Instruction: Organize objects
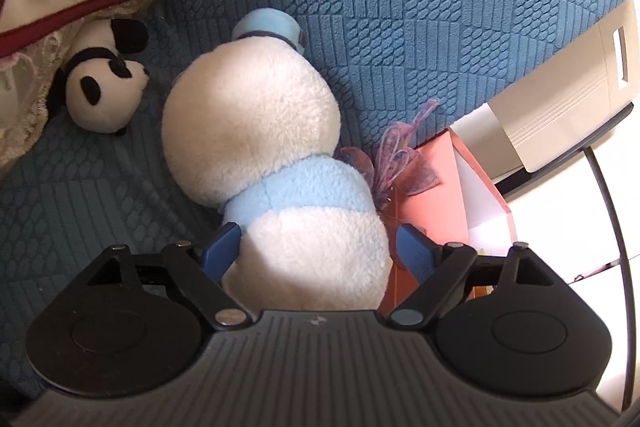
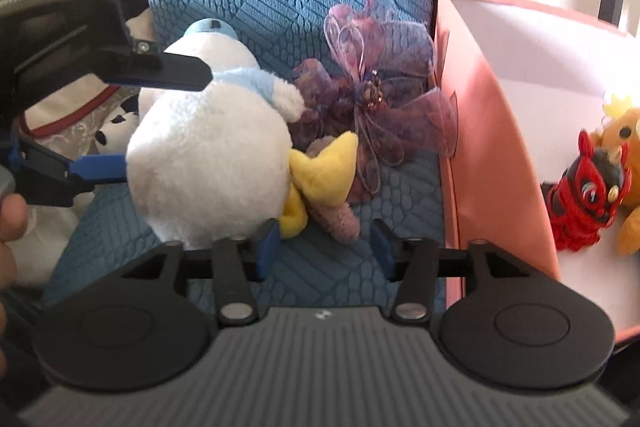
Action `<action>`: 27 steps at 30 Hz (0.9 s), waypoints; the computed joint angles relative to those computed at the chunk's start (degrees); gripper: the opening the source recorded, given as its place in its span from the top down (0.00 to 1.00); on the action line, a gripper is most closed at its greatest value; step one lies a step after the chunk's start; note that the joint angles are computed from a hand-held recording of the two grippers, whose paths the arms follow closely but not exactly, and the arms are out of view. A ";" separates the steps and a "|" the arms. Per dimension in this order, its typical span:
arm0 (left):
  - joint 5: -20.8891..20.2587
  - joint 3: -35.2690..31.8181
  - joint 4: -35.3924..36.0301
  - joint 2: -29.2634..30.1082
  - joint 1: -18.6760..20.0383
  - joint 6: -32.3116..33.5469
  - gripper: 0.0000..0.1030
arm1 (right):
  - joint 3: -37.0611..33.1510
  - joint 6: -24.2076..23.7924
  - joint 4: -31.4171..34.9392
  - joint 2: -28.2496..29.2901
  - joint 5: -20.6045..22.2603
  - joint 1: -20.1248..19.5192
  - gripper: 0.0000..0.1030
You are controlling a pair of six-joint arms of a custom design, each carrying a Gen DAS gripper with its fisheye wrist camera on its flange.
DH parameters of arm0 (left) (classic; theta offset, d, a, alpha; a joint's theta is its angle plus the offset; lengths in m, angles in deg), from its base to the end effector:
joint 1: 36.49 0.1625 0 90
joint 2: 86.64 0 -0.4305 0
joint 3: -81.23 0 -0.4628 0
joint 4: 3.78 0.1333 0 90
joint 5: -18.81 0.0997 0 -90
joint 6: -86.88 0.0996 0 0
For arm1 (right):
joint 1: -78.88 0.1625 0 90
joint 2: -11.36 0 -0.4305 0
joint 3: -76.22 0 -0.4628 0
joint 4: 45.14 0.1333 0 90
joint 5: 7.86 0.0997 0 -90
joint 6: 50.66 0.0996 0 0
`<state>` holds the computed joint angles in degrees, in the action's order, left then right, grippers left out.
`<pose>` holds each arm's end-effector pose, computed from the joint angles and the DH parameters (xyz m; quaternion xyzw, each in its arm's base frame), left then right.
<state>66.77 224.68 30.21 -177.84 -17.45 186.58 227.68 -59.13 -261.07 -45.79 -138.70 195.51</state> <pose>-0.1046 -0.2477 0.1466 -0.0877 0.9289 -0.3549 0.0593 0.2058 -0.2583 0.0508 0.1813 -0.8884 0.3051 0.2912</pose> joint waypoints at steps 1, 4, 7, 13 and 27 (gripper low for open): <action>0.06 -0.22 -0.18 0.30 0.36 0.37 0.13 | -0.29 -0.56 -0.68 0.52 -0.33 0.02 0.45; 0.84 -1.04 -1.59 0.98 2.30 2.17 0.11 | -0.79 -1.18 -1.07 0.83 0.20 -0.86 0.45; 2.10 -2.07 -2.85 1.83 4.59 4.34 0.09 | -1.47 -2.78 -2.02 1.78 0.35 -1.85 0.46; 4.05 -3.27 -3.99 3.05 7.37 5.97 0.07 | -2.22 -3.62 -1.43 2.50 1.94 -3.72 0.71; 5.47 -4.37 -5.36 4.07 10.12 7.62 0.05 | -1.96 -5.62 -1.71 3.48 1.63 -2.32 0.86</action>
